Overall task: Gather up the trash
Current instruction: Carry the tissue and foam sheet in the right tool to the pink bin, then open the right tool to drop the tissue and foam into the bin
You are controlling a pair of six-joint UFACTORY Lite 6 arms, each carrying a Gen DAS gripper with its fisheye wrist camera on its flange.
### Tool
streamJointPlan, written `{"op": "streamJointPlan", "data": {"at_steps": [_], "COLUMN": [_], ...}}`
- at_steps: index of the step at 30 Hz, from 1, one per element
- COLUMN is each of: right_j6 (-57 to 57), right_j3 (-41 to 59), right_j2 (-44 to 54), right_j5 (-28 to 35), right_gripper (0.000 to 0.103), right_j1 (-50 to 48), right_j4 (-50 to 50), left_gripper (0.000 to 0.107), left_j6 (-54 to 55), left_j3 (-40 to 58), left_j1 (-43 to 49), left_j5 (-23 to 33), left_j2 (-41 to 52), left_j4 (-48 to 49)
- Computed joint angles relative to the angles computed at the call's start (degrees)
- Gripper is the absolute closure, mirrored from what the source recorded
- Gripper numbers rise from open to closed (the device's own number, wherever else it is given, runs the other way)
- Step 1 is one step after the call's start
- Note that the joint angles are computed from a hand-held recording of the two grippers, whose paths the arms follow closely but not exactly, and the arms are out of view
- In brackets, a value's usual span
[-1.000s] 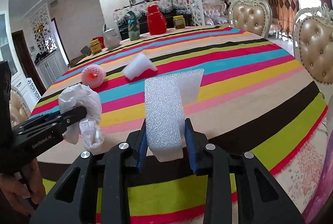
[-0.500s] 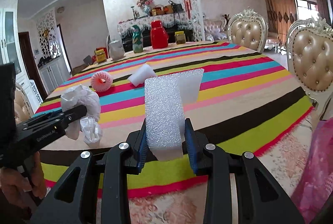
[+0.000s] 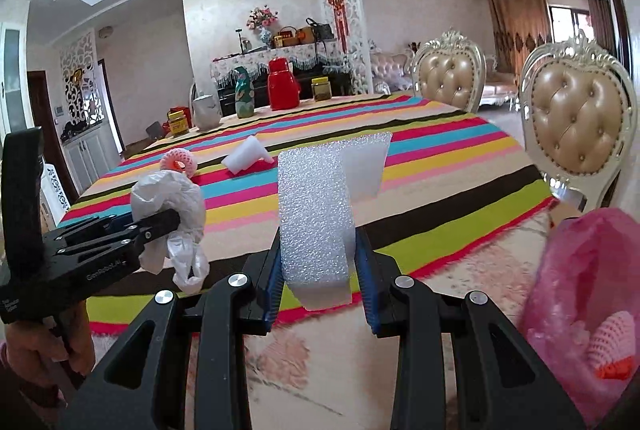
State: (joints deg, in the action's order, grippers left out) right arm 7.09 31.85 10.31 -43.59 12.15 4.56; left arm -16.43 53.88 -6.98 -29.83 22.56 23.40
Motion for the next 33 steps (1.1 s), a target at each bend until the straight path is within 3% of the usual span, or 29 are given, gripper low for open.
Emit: {"op": "streamJointPlan", "data": {"at_steps": [8,18,24,33], "right_j6": [-1.44,0.14,5.18,12.89], "right_j3": [-10.43,-20.84,-24.25,-20.76], "right_j2": [-9.45,-21.16,-24.26,-16.51], "right_j5": [-2.21,-0.93,-1.54,-6.62], "right_gripper": [0.071,0.071,0.071,0.071], "right_j1": [-6.91,-23.74,-40.68,-62.42], "right_j4": [-1.61,-10.34,-22.88,-41.64], "left_gripper": [0.073,0.073,0.073,0.072], "left_j6": [2.66,-1.83,-4.48,-19.03], "left_j3": [-3.4,1.22,8.55,28.37], "left_j1": [-7.04,-18.21,-25.59,-35.23], "left_j5": [-1.78,1.14,3.13,9.83], "left_j2": [-2.79,-0.86,4.02,16.99], "left_j4": [-1.78,3.4,6.74,20.51]}}
